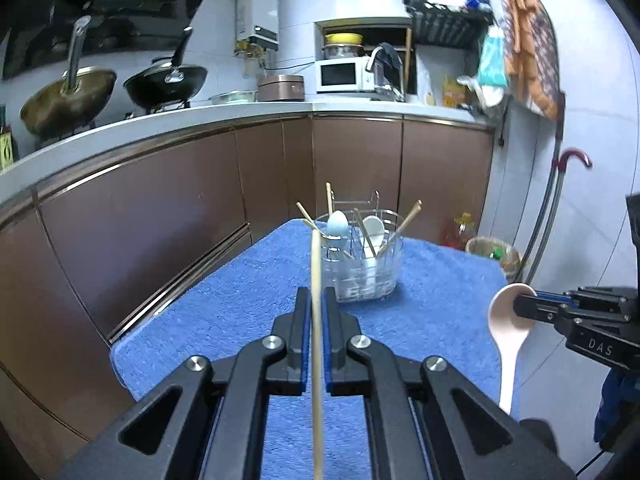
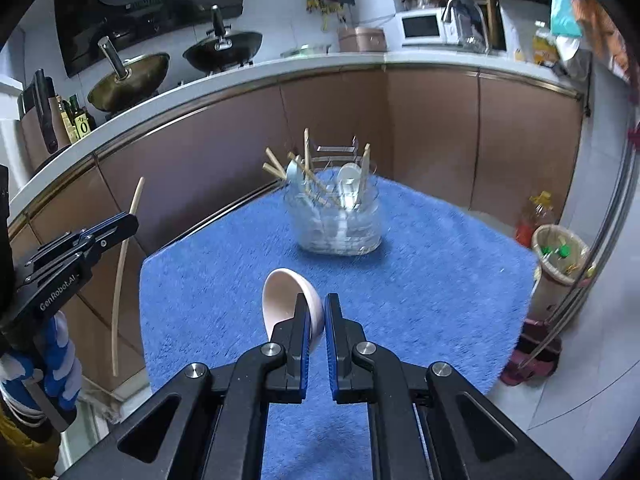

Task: Organize utensils
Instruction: 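Lift the chopstick over the holder while the right tool carries the pink spoon there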

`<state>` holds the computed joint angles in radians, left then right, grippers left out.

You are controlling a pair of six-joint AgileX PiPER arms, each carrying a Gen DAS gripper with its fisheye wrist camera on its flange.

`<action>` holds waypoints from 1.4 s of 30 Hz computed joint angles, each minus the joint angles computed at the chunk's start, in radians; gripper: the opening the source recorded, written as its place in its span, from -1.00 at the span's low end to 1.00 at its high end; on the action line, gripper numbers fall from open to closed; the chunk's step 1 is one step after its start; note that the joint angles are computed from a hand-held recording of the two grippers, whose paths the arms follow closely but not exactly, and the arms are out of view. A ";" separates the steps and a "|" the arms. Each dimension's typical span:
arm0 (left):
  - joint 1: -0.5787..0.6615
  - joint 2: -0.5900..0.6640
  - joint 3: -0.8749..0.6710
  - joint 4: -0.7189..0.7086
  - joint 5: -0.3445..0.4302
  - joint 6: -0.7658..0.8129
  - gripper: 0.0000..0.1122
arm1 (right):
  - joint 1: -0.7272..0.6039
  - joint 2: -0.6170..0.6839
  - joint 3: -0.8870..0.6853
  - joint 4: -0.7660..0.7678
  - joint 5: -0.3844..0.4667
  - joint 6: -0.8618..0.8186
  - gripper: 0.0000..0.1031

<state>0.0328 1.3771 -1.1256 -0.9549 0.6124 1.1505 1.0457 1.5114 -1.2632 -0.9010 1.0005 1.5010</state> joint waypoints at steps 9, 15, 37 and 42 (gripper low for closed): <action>0.022 0.156 -0.330 -0.009 0.105 -0.220 -0.92 | -0.025 0.043 -0.172 -0.137 0.098 -0.102 -0.86; -0.064 0.341 -0.664 0.009 0.113 -0.411 -0.92 | -0.132 0.128 -0.344 -0.230 0.053 -0.210 -0.86; -0.327 0.920 -1.208 0.212 -0.310 -0.760 -0.92 | -0.449 0.513 -0.610 -0.433 -0.174 -0.167 -0.85; -0.329 0.906 -1.075 -0.036 -0.389 -0.514 -0.84 | -0.449 0.554 -0.588 -0.429 -0.194 -0.152 -0.83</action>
<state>-0.2962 2.2836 -2.2005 -0.9908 0.2232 0.6365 0.5965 2.0650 -1.8516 -1.3298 0.8065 1.3486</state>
